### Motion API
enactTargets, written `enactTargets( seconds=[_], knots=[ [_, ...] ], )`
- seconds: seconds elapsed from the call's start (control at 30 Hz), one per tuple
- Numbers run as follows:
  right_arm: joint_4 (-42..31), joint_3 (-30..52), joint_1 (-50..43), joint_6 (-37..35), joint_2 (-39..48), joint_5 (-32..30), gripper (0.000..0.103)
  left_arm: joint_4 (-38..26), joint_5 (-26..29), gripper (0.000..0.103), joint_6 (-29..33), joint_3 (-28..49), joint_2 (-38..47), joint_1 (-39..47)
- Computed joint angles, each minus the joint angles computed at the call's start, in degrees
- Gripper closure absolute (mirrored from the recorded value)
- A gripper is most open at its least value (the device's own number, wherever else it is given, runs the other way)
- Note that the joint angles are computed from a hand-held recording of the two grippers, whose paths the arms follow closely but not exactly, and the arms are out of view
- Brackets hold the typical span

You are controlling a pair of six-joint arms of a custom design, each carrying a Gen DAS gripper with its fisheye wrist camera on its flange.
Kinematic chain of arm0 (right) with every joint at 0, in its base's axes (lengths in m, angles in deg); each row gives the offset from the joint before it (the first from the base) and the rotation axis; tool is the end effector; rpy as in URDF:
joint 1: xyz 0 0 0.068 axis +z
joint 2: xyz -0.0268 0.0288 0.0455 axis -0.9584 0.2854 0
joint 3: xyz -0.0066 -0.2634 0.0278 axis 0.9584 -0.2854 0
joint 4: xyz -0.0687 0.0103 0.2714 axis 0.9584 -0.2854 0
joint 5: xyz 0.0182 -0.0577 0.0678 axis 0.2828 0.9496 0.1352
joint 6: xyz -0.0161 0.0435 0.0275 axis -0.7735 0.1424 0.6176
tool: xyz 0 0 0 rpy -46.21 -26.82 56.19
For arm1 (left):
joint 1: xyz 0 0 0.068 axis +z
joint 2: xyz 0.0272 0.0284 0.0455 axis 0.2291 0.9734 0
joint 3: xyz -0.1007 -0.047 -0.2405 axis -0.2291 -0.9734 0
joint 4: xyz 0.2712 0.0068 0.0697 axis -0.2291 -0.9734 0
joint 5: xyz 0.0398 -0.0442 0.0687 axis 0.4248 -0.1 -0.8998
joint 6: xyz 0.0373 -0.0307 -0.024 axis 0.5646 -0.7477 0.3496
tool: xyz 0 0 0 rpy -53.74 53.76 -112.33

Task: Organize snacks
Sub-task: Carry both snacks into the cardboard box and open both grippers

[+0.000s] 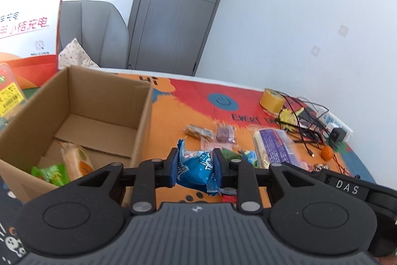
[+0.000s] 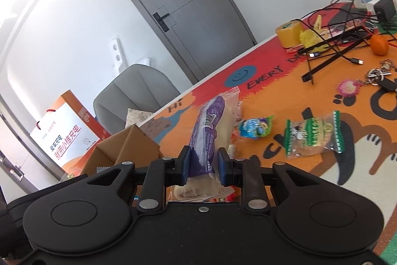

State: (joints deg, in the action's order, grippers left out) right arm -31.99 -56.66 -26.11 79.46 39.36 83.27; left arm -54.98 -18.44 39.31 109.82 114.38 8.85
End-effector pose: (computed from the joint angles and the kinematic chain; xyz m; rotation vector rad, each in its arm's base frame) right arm 0.1508 0.1356 0.2250 0.4564 2.0037 0.5381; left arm 0.1923 -0.0261 0.2811 0.1282 2.1570 -0.4642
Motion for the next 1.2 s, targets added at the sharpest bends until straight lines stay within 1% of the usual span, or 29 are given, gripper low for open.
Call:
enactTargets(
  seconds=[0.33,0.57,0.77,0.9,0.97,1.03,1.1,1.13,1.17,1.2],
  knots=[
    [4.6,5.2,2.9,-2.7,7.8,0.5,0.079,0.1,7.0,0.075,2.7,1.9,1.0,10.6],
    [7.3,9.6,4.4,-4.6,13.9,0.1,0.079,0.8,11.5,0.075,4.5,3.1,4.5,18.7],
    [9.0,14.3,5.4,-6.3,19.8,-0.9,0.079,1.5,14.2,0.075,5.6,4.2,7.7,24.3],
    [9.9,17.7,6.0,-7.4,24.1,-1.6,0.079,1.9,14.9,0.075,5.9,4.9,9.7,27.0],
    [10.3,19.4,6.1,-8.1,26.2,-2.2,0.079,1.7,14.5,0.072,6.0,5.2,10.7,28.0],
    [10.7,21.1,6.3,-8.5,28.2,-2.6,0.079,1.2,15.6,0.071,6.8,5.5,11.6,29.5],
    [11.1,22.5,6.3,-8.9,30.0,-3.1,0.079,0.5,16.7,0.063,8.0,5.7,12.3,30.9],
    [11.3,23.3,6.3,-9.0,31.0,-3.4,0.079,0.2,16.7,0.055,8.4,5.8,12.6,31.2],
    [11.6,23.9,6.2,-8.9,31.9,-3.8,0.079,0.1,16.7,0.051,8.5,5.8,12.7,31.7],
    [11.7,24.5,6.3,-8.8,32.7,-3.9,0.079,0.1,16.8,0.049,8.6,5.7,12.6,32.2]
  ],
)
